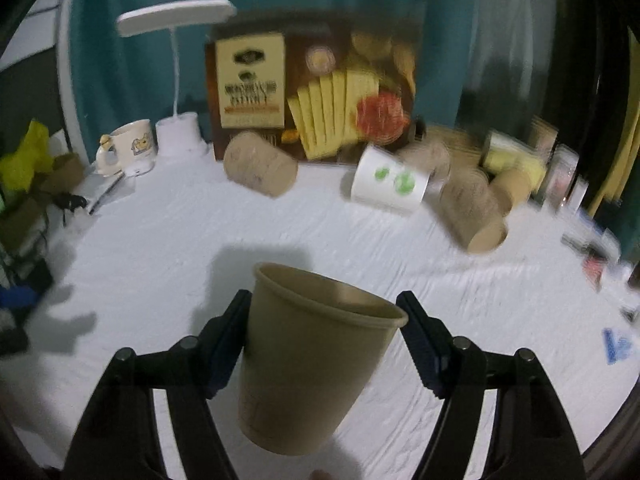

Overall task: Flip cup upright
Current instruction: 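Lower the kraft cup upright onto the tablecloth with the right gripper and open it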

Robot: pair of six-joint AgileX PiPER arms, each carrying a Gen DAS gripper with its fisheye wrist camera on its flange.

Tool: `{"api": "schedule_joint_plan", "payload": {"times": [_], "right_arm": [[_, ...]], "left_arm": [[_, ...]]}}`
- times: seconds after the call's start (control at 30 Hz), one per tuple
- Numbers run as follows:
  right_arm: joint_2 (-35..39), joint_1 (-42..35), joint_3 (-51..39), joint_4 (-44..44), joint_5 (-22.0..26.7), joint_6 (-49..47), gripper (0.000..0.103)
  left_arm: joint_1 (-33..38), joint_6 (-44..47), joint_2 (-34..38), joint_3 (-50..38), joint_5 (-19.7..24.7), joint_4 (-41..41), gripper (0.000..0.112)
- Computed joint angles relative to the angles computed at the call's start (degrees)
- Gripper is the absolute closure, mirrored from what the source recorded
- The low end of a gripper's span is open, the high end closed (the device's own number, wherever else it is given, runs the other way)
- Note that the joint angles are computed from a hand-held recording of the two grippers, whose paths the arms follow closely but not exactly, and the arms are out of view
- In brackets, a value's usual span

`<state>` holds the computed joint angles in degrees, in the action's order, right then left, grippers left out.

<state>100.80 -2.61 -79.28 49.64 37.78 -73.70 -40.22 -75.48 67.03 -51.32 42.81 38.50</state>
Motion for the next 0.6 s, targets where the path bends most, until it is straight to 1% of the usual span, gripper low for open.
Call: {"api": "schedule_joint_plan", "payload": {"times": [0.1, 0.23, 0.27, 0.37, 0.43, 0.47, 0.53, 0.6], "right_arm": [[-1.9, -0.4, 4.8, 6.2, -3.5, -7.6, 0.033], [-5.1, -1.6, 11.5, 16.6, -6.0, -19.7, 0.033], [-6.0, -2.1, 13.2, 19.4, -6.0, -23.3, 0.033], [-8.0, -3.3, 16.7, 24.0, -5.6, -29.1, 0.033], [-8.9, -4.6, 17.9, 24.6, -4.4, -29.8, 0.032], [-9.1, -5.3, 18.0, 23.7, -3.4, -28.7, 0.032], [-9.1, -6.4, 17.4, 20.1, -1.1, -24.7, 0.032], [-9.3, -6.9, 17.4, 17.4, -0.3, -22.3, 0.032]], "left_arm": [[-0.8, -0.3, 0.6, -0.6, 0.8, 0.0, 0.032], [-1.4, -1.1, 1.6, -1.4, 1.4, 0.1, 0.032], [-1.5, -1.5, 1.8, -1.6, 1.5, 0.3, 0.032], [-1.8, -1.8, 2.8, -2.3, 1.6, 0.4, 0.032], [-2.1, -1.6, 3.5, -2.9, 1.7, 0.5, 0.032], [-2.3, -1.5, 3.9, -3.2, 1.7, 0.5, 0.032], [-2.7, -1.3, 5.0, -4.1, 1.7, 0.6, 0.032], [-3.2, -1.5, 6.1, -4.9, 1.8, 1.1, 0.032]]}}
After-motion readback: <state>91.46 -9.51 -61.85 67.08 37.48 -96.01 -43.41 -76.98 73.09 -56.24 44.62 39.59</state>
